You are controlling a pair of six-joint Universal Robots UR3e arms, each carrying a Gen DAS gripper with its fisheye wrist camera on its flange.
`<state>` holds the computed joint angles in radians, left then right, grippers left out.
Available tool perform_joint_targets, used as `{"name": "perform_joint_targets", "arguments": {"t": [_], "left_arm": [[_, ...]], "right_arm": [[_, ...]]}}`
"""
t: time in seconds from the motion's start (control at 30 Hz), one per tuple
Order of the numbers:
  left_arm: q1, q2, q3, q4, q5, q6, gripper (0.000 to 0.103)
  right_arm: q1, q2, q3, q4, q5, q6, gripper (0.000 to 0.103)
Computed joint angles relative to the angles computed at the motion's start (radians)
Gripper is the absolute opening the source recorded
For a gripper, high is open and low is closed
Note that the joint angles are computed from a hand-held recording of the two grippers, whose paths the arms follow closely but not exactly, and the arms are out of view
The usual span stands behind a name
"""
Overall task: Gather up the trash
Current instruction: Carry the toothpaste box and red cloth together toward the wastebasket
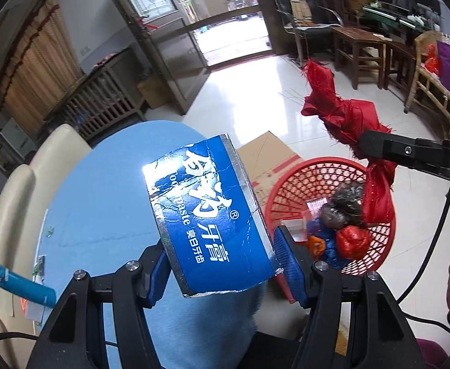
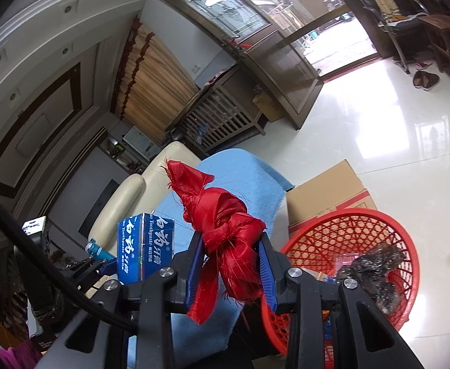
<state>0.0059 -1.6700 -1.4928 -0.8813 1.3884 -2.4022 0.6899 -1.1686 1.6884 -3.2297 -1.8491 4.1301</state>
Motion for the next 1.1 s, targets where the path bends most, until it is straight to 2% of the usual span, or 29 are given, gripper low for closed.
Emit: {"name": "perform_joint_targets", "arguments": {"t": [0.47, 0.8, 1.1], "left_arm": [[-0.088, -0.089, 0.082, -0.066, 0.029, -0.023, 0.065], [-0.119, -0.129, 0.135, -0.112, 0.049, -0.028, 0.066], [-0.128, -0.157, 0.182, -0.166, 0.028, -0.020, 0.066]], "right_arm": [[-0.058, -0.062, 0.205, -0.120, 0.024, 0.069, 0.036], [-0.083, -0.058, 0.274, -0.182, 0.049, 0.099, 0.036], [-0.101, -0.072, 0.324, -0.197, 0.062, 0.129, 0.037]]}}
